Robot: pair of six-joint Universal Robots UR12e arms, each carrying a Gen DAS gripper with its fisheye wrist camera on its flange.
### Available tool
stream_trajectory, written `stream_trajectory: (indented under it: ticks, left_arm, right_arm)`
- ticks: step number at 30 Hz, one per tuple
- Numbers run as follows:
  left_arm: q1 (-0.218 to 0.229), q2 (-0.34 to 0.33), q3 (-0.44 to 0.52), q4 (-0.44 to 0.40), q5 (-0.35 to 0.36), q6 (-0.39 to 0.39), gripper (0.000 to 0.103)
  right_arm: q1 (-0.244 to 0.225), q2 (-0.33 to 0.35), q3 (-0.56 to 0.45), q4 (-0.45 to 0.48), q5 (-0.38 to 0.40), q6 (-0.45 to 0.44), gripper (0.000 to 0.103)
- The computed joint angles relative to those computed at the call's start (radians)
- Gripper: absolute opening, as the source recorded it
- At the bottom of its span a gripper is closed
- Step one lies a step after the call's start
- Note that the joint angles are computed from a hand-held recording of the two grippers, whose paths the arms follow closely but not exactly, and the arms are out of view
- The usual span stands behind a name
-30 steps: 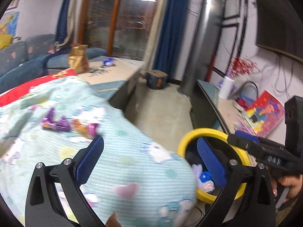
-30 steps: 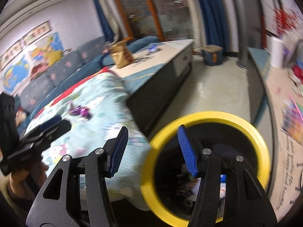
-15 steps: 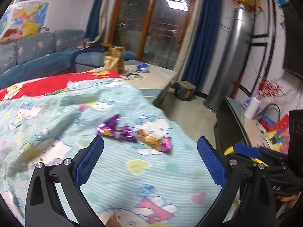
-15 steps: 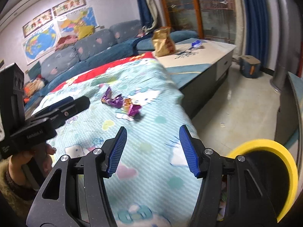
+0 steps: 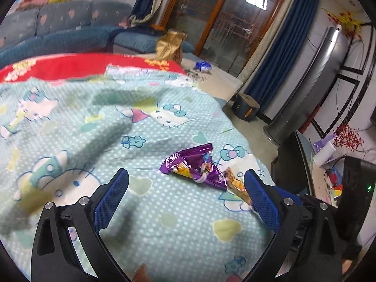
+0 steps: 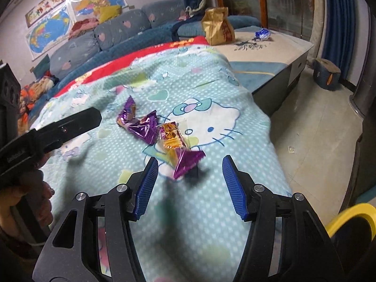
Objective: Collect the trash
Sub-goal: 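Move both open tools back over the candy wrappers on the bed, then grasp the purple candy wrapper with the left tool while the right tool grasps the orange-purple wrapper, then carry both candy wrappers over the yellow bin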
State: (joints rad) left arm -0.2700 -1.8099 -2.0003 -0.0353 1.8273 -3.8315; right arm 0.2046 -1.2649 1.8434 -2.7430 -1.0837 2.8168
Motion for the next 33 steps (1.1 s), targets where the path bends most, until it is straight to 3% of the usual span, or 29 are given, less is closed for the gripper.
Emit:
stream_trajectory:
  ticks: [2, 5, 8, 11, 13, 16, 21, 33]
  left_arm:
    - [0.016, -0.008, 0.006, -0.009, -0.036, -0.015, 0.095]
    - [0.031, -0.020, 0.014, -0.017, -0.082, -0.038, 0.094]
    - [0.042, -0.034, 0.027, -0.025, -0.115, -0.055, 0.085]
    - [0.045, -0.051, 0.044, -0.039, -0.132, -0.052, 0.074]
    - [0.044, -0.056, 0.050, -0.055, -0.125, -0.042, 0.057]
    - [0.045, -0.059, 0.055, -0.060, -0.132, -0.029, 0.047]
    - [0.034, -0.060, 0.061, -0.047, -0.135, 0.022, 0.042]
    - [-0.026, -0.018, 0.061, -0.001, -0.112, 0.119, 0.042]
  right_arm:
    - [0.006, 0.014, -0.016, 0.019, -0.004, 0.008, 0.046]
    - [0.007, 0.022, -0.028, 0.036, 0.004, 0.012, 0.029]
    - [0.003, 0.024, -0.030, 0.043, 0.026, 0.022, 0.018]
    - [0.002, 0.021, -0.024, 0.027, 0.029, 0.036, 0.017]
    - [0.000, 0.013, -0.013, 0.007, 0.027, 0.046, 0.017]
    - [-0.006, -0.004, 0.010, -0.015, 0.029, 0.066, 0.016]
    - [-0.022, -0.033, 0.045, -0.054, 0.040, 0.131, 0.016]
    - [-0.068, -0.127, 0.124, -0.165, 0.055, 0.215, 0.016]
